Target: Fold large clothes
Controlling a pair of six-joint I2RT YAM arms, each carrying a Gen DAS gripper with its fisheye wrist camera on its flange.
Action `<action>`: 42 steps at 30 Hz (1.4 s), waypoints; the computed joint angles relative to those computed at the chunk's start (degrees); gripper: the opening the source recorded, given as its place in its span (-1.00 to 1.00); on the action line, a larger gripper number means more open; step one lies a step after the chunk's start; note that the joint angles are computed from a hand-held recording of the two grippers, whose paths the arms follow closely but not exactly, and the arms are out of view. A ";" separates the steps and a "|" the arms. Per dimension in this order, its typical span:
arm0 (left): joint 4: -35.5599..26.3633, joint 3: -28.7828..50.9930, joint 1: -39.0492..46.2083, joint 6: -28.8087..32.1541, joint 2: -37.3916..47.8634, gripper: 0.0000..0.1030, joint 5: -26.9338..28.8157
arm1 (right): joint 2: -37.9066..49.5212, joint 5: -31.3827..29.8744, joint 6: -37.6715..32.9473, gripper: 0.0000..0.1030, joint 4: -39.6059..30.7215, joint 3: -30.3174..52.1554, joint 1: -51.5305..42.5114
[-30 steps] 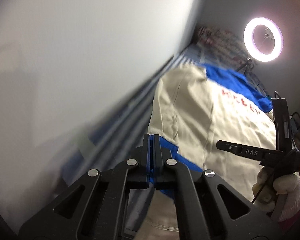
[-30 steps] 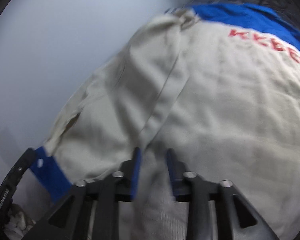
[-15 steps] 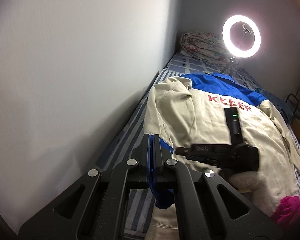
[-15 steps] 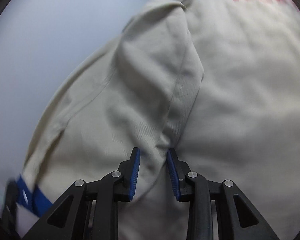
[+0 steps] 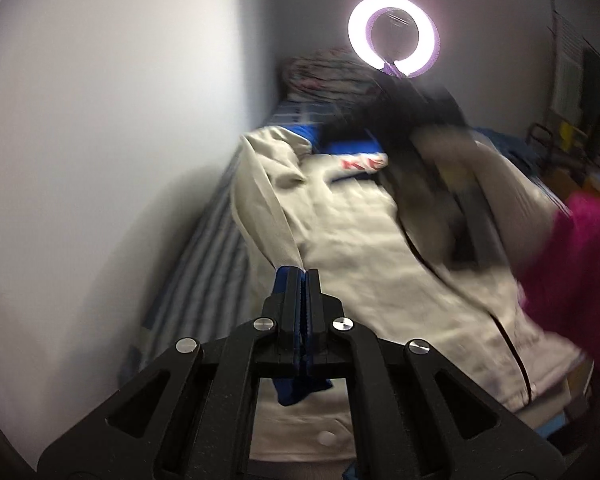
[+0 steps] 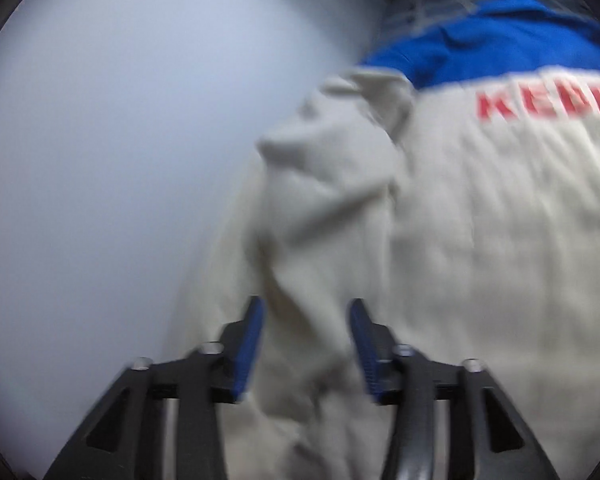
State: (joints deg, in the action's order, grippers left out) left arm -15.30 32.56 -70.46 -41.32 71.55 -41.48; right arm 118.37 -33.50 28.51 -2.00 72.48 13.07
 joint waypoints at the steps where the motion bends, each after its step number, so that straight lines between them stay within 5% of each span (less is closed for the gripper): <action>1: -0.08 0.52 -1.20 -0.14 1.34 -1.00 -0.22 | 0.49 0.47 -0.10 0.23 -1.78 3.30 0.48; 6: -1.97 2.07 -6.07 -1.60 5.04 -1.00 -1.68 | 4.59 8.63 -5.76 0.14 -15.62 19.60 6.50; 8: -2.16 2.19 -6.95 -1.69 5.68 -1.00 -1.29 | 6.22 15.26 -8.91 -0.65 -25.10 24.84 8.14; 10: -1.18 2.37 -6.28 -0.17 6.39 -1.00 0.34 | 6.06 15.88 -8.62 -0.97 -26.57 24.33 7.12; 16: -1.39 1.93 -10.81 -1.04 7.79 -1.00 1.90 | -7.47 12.33 -7.60 -0.99 -16.40 0.45 0.02; 21: 0.22 2.55 -11.67 -2.05 9.19 -0.97 8.23 | -4.78 18.29 -12.06 -0.87 -20.38 -5.32 -2.07; 23: -1.58 0.02 -12.18 -4.65 3.24 -0.80 9.75 | -5.74 20.22 -13.48 -0.59 -20.68 -7.46 -2.01; 25: -3.07 -2.95 -12.20 -8.43 -3.09 -0.05 9.73 | -9.24 22.75 -14.22 -0.40 -19.72 -9.93 -1.62; 30: -6.27 -10.23 -5.18 -14.90 -15.57 0.05 13.58 | -16.26 22.87 -16.30 -0.36 -21.42 -8.36 0.39; 35: 4.74 -18.21 6.16 -14.47 -15.33 0.05 25.11 | -14.19 22.38 -19.57 -0.25 -22.89 -0.74 1.82; 41: 24.04 -20.67 14.02 -12.58 1.36 0.03 36.35 | -5.15 21.68 -21.81 -0.12 -23.36 10.35 3.39; 42: 26.22 -20.84 14.56 -12.40 2.70 -0.10 37.10 | -3.46 22.49 -21.97 -0.09 -24.31 13.04 4.21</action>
